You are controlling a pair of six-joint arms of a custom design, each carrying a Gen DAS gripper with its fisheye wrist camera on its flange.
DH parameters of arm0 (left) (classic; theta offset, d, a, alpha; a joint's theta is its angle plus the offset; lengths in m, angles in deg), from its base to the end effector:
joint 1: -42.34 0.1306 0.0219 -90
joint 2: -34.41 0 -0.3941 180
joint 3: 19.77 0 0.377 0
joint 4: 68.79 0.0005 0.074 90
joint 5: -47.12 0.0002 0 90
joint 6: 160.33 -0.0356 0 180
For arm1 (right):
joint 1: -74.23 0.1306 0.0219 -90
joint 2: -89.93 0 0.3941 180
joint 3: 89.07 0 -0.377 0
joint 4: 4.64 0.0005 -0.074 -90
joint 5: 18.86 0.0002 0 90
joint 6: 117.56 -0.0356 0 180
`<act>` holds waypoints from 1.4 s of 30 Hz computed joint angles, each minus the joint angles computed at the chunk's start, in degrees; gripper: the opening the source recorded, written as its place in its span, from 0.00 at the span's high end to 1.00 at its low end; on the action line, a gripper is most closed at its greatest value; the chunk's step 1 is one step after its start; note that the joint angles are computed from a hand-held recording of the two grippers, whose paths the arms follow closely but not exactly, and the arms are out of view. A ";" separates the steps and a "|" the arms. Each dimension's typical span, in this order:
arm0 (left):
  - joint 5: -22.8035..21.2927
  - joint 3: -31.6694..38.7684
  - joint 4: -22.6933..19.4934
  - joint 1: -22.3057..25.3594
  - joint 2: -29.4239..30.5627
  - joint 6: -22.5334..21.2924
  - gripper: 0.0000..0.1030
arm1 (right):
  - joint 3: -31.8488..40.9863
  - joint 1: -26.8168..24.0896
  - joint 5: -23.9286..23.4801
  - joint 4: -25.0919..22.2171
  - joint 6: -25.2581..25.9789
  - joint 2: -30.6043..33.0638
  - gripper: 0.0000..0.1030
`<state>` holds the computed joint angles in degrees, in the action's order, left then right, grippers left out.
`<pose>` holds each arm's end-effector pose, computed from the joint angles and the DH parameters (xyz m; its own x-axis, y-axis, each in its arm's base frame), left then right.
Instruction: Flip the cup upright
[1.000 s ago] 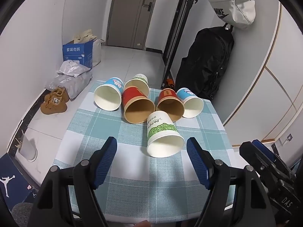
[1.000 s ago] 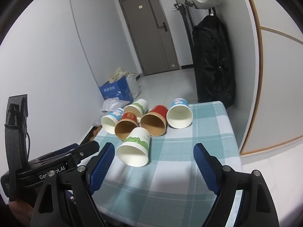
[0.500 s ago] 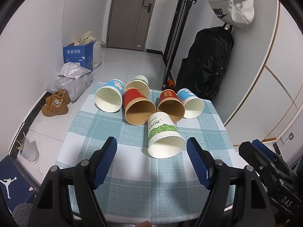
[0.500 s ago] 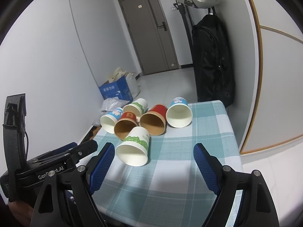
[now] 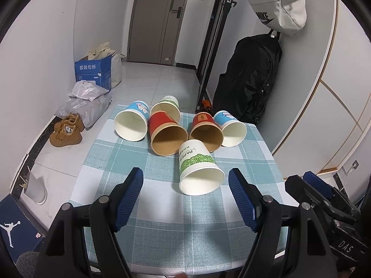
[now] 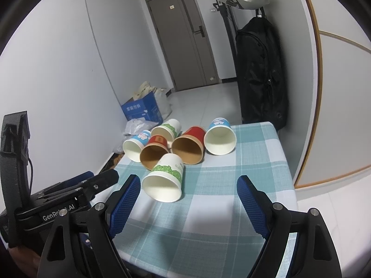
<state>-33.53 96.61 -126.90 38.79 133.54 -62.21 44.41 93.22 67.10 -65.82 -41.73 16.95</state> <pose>0.5255 -0.0389 0.5600 -0.6724 -0.0979 -0.7337 0.0897 0.9731 -0.2120 0.5333 0.1856 0.6129 -0.6150 0.0466 -0.7871 -0.2360 0.9416 0.2401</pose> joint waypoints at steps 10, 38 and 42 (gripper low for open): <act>0.10 -0.24 0.84 0.19 -0.15 -0.27 0.30 | -0.37 0.04 0.12 0.17 -0.32 -0.11 0.17; 10.53 8.79 -10.08 2.44 6.46 0.99 0.30 | 0.15 0.16 2.98 -0.56 -0.96 1.03 0.16; 15.58 17.73 -18.09 3.12 12.90 1.80 0.30 | 2.11 -0.91 2.04 -2.83 -1.66 2.65 0.16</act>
<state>-17.95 114.34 -144.99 41.91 146.44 -60.41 46.52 92.31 69.14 -68.65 -43.39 19.60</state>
